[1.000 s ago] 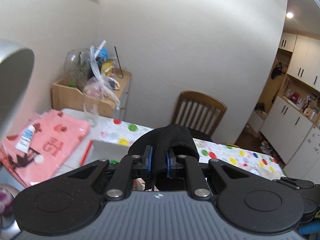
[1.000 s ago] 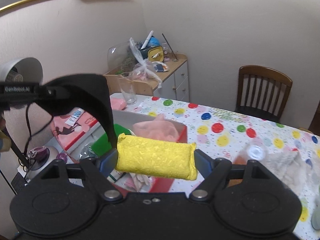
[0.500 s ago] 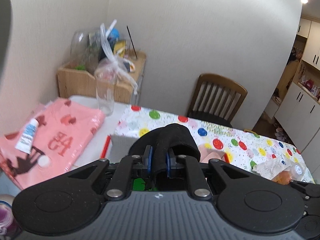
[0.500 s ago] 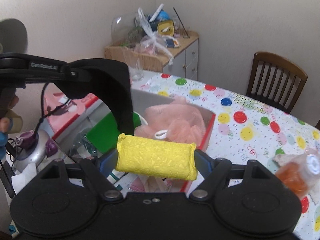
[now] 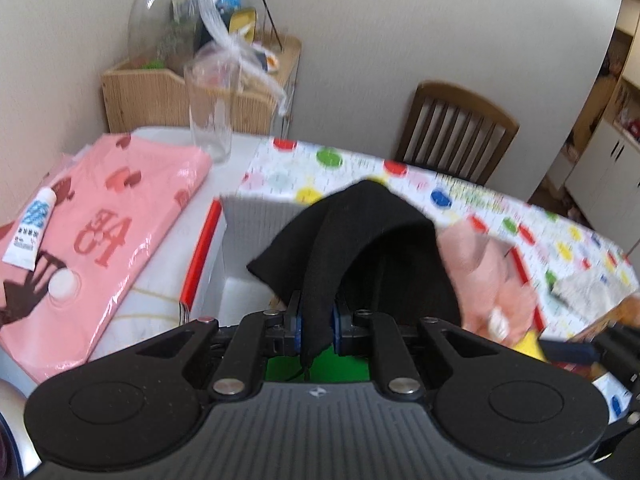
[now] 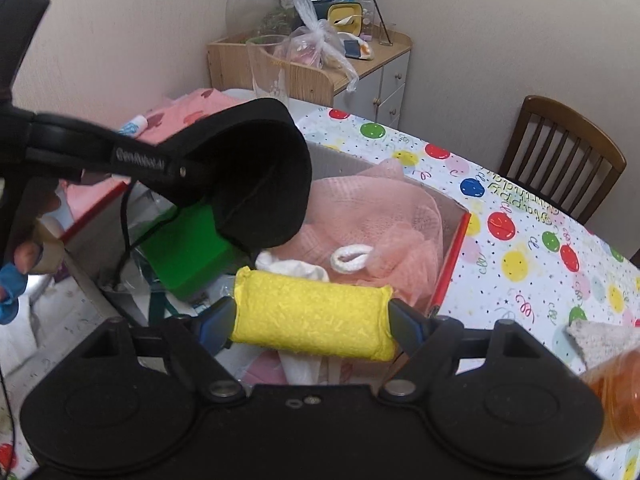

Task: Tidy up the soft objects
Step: 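Lift and carry the black mask and yellow sponge over the box with both tools, then open the left tool to drop the black mask while the right tool drops the yellow sponge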

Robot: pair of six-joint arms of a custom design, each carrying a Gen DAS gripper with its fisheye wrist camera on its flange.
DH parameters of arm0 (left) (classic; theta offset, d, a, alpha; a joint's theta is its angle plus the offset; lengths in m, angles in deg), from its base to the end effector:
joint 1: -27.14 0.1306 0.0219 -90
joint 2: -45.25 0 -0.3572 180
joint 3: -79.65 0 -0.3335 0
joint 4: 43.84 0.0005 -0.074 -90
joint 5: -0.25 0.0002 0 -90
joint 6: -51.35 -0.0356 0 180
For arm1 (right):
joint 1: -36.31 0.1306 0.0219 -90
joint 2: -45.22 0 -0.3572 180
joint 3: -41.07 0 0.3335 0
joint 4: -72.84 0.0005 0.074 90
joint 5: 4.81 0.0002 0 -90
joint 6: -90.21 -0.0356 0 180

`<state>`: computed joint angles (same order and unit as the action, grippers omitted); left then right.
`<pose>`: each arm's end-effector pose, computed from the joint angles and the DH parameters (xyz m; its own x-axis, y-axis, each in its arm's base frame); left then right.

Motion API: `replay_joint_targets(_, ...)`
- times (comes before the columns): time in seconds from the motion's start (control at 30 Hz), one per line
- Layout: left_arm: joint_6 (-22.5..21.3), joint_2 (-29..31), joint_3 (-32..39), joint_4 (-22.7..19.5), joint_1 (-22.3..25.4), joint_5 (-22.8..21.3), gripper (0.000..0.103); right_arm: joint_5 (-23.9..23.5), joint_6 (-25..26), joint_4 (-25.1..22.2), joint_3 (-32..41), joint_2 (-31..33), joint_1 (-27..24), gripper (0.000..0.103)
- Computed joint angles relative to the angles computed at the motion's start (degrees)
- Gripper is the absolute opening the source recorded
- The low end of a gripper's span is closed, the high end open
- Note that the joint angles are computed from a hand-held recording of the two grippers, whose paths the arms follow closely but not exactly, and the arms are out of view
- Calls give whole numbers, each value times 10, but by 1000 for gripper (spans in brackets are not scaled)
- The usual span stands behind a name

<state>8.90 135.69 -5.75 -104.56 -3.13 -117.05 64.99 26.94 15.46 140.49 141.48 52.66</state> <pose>0.3667 -0.1957 0.4237 -0.6559 -0.3764 -0.6543 -0.3768 0.9144 -0.1483 0.4347 0.1398 0.4168 -0.4893 -0.5835 -0.6482 -0.7591 0.6508 -0.0128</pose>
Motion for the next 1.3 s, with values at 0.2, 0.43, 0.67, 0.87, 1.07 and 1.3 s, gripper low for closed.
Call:
replay_joint_targets(0.2,-13,4,-16,1,6,25,13,14,7,5,-8,4,13,82)
replay_joint_targets(0.43,-25,4,-29,1,11,46,12,29,7,13,-23,2,21,82)
replay_joint_targets(0.67,-29,-3,-31,-5,3,44,13,24,6,11,-24,0,15,85)
replay_joint_targets(0.87,-30,-12,-33,-10,-10,44,13,12,-2,16,-29,-10,7,88)
replay_joint_targets(1.07,-10,-27,-40,-9,-24,42,14,-4,-12,9,-30,-21,-5,88)
replay_joint_targets(1.3,-3,-42,-34,-12,-51,29,15,-38,-21,2,-37,-51,-28,89)
